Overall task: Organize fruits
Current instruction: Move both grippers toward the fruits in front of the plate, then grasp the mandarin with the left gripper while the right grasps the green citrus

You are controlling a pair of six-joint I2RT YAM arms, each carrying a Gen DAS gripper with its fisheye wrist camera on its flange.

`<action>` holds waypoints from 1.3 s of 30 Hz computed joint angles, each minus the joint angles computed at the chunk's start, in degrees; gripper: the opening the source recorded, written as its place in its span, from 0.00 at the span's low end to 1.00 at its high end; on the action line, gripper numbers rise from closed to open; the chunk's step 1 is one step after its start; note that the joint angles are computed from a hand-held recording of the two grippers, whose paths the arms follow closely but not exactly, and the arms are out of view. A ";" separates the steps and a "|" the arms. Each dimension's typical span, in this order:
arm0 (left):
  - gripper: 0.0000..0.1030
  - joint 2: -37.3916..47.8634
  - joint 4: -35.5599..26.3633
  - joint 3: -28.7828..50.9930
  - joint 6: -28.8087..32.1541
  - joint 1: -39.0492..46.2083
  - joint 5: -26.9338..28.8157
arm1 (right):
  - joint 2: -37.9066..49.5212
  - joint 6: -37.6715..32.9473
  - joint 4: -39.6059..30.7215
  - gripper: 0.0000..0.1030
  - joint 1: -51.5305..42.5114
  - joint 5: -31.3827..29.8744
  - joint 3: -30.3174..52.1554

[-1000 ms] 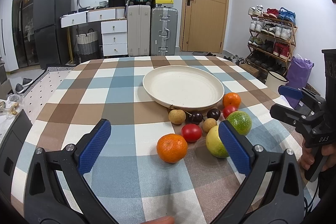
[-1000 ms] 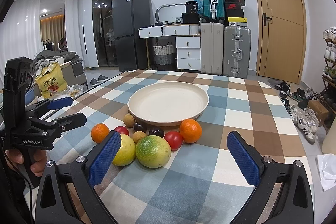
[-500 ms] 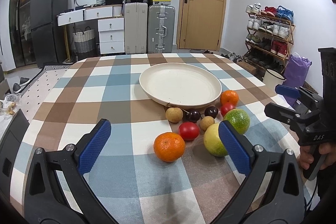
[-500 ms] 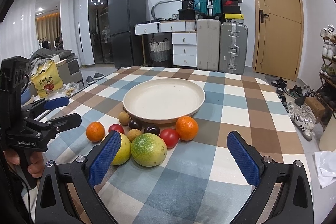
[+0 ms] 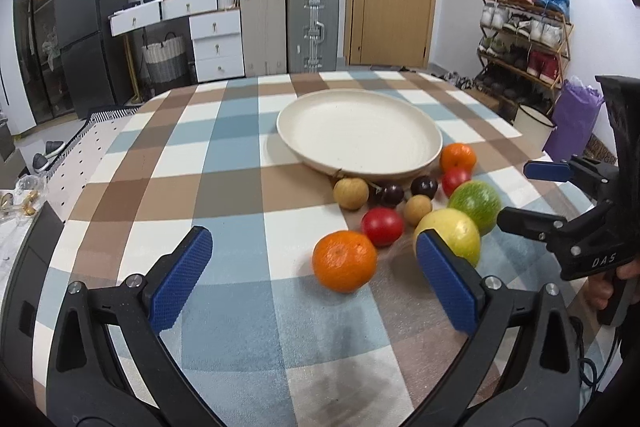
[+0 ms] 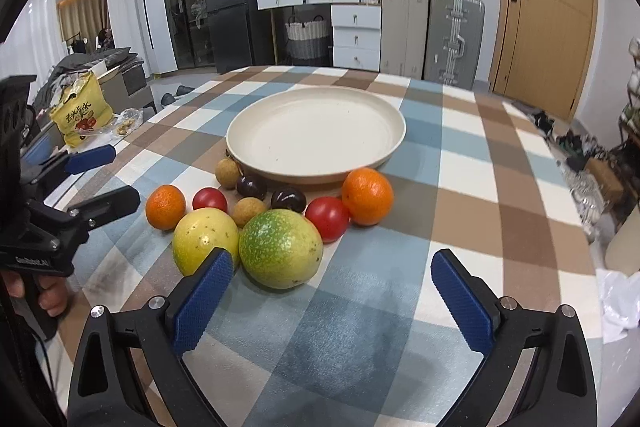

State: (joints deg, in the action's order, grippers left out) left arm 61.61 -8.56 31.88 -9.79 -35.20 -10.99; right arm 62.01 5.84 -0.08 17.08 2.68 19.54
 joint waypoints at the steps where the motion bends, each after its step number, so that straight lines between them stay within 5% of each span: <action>1: 0.99 0.96 -0.27 0.41 -0.04 0.34 0.27 | 1.24 0.11 0.27 0.92 -0.48 -1.05 0.41; 9: 0.94 8.36 -2.88 4.41 0.16 5.02 5.78 | 7.08 1.76 2.60 0.79 -2.94 -7.72 2.19; 16: 0.71 12.52 -3.27 6.35 1.11 7.85 13.45 | 9.82 2.89 3.71 0.73 -3.18 -10.95 3.40; 22: 0.36 15.39 -3.93 7.80 2.16 7.94 18.15 | 12.11 3.75 3.83 0.68 -5.75 -15.99 4.64; 27: 0.36 14.75 -3.91 7.61 1.82 7.68 18.58 | 13.79 4.66 4.18 0.66 -5.50 -16.98 5.22; 31: 0.36 13.67 -3.35 6.83 1.62 8.08 18.99 | 15.77 5.49 5.38 0.51 -4.61 -17.39 5.41; 39: 0.36 12.03 -2.47 5.66 1.52 8.37 18.95 | 14.27 6.22 5.78 0.50 -3.56 -15.68 4.16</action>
